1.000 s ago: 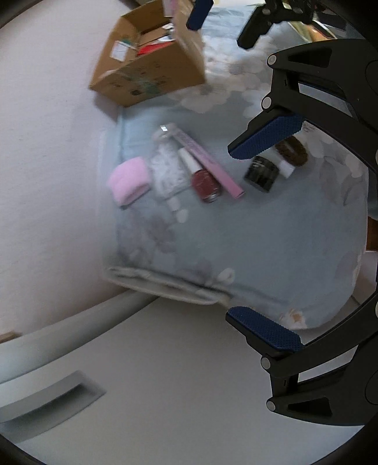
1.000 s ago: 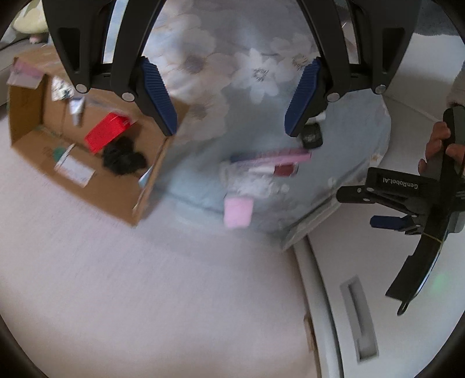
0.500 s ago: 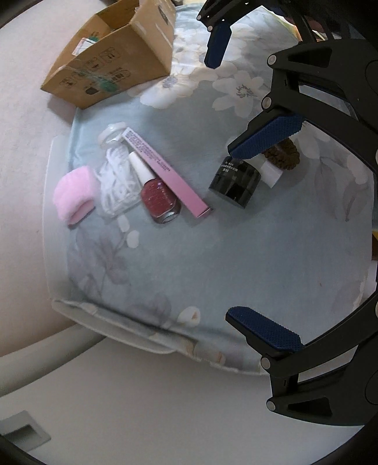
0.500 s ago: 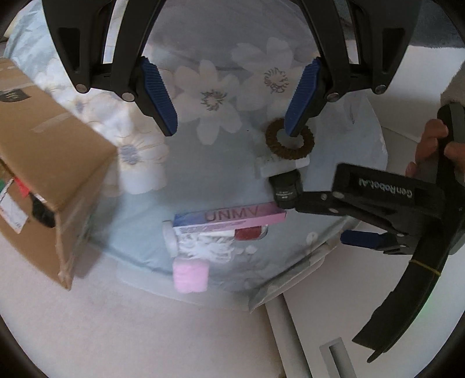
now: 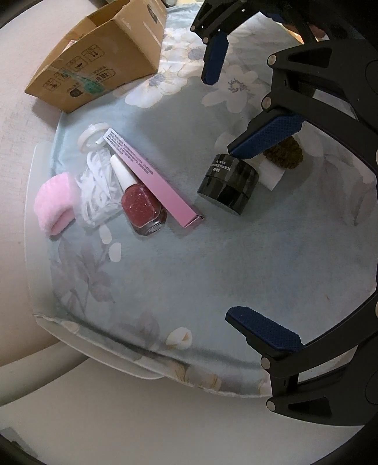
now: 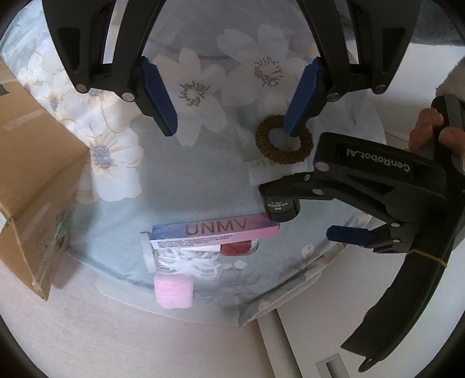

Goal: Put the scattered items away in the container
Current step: 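Grasp the black round jar with the left tool while the right tool grasps the brown hair tie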

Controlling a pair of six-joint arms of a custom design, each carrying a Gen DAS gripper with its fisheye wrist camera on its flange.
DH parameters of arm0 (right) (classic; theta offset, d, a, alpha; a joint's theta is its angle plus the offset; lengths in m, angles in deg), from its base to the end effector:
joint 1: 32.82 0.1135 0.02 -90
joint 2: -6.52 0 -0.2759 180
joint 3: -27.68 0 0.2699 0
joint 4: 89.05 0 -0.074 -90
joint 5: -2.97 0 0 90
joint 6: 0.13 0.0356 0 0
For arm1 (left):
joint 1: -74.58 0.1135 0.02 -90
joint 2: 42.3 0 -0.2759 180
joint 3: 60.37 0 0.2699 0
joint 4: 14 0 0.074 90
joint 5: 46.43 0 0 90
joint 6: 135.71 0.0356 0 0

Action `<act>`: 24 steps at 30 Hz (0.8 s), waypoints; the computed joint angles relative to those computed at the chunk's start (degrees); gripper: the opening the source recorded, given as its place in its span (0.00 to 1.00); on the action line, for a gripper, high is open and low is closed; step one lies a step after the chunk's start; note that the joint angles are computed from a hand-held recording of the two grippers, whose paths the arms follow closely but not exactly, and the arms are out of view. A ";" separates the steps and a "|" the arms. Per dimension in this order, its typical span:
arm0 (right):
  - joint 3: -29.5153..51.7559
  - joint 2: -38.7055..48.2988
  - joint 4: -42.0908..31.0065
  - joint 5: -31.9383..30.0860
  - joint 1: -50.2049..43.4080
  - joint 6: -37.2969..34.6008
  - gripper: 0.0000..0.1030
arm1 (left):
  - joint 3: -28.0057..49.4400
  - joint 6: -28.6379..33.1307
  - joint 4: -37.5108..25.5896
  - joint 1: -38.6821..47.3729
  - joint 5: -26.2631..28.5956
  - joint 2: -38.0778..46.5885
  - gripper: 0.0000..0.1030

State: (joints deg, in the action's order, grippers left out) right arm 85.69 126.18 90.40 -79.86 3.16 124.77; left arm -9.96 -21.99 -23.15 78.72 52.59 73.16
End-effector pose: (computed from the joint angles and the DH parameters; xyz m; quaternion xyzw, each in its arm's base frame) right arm 0.2742 0.1936 0.0190 0.0059 0.9689 0.0896 0.2305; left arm 0.2818 0.0148 0.0129 0.1786 0.9712 -0.0426 0.1517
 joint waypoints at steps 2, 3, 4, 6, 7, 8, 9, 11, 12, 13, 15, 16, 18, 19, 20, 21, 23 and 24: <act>0.39 0.57 0.30 0.04 -0.05 -0.43 0.70 | 0.31 0.00 -0.16 0.23 0.61 0.50 0.98; 0.82 1.09 0.49 0.01 -0.15 -0.78 0.70 | 0.46 0.06 -0.17 0.30 0.82 0.80 0.98; 0.76 1.09 0.62 0.05 -0.21 -1.01 0.70 | 0.58 0.14 -0.17 0.36 0.95 1.01 0.98; 1.23 1.70 1.08 0.03 -0.31 -1.55 0.70 | 0.71 0.14 -0.16 0.60 1.62 1.19 0.98; 1.55 2.07 1.25 0.05 -0.33 -1.83 0.70 | 0.87 0.09 -0.33 0.71 1.96 1.30 0.98; 1.71 2.22 1.35 0.08 -0.29 -2.02 0.70 | 1.05 0.17 -0.41 0.92 2.22 1.50 0.98; 2.10 2.53 1.32 0.13 -0.31 -2.22 0.70 | 1.17 0.12 -0.51 1.01 2.45 1.60 0.98; 2.45 2.92 1.54 0.28 -0.27 -2.55 0.70 | 1.30 0.09 -0.62 1.13 2.82 1.69 0.98; 2.57 3.07 1.67 0.22 -0.24 -2.61 0.70 | 1.32 0.08 -0.63 1.14 2.89 1.67 0.98; 2.66 3.20 1.83 0.12 -0.26 -2.69 0.70 | 1.26 0.11 -0.55 1.13 2.95 1.60 0.98; 2.58 3.34 2.50 -0.05 -0.28 -2.94 0.70 | 1.05 0.35 -0.37 1.05 3.11 1.36 0.97; 2.47 3.36 2.91 -0.20 -0.28 -3.09 0.70 | 0.88 0.48 -0.22 1.02 3.23 1.17 0.96; 2.17 3.28 3.69 -0.51 -0.29 -3.44 0.61 | 0.49 0.88 -0.15 1.01 3.84 0.67 0.90; 2.06 3.28 3.88 -1.11 -0.34 -3.69 0.55 | 0.52 1.01 -0.36 0.98 4.19 0.47 0.88; 2.93 3.97 3.65 -1.70 -0.54 -4.00 0.50 | 0.41 1.38 -0.64 1.16 4.70 0.23 0.83; 3.22 4.24 3.56 -2.03 -0.60 -4.26 0.47 | 0.13 1.67 -0.69 1.34 5.07 0.06 0.78; 3.81 4.66 3.51 -2.01 -0.52 -4.91 0.44 | -0.11 2.93 -0.90 2.42 5.94 0.07 0.72; 3.93 4.75 3.64 -2.35 -0.59 -5.07 0.44 | 0.21 2.96 -1.19 2.45 6.22 0.25 0.68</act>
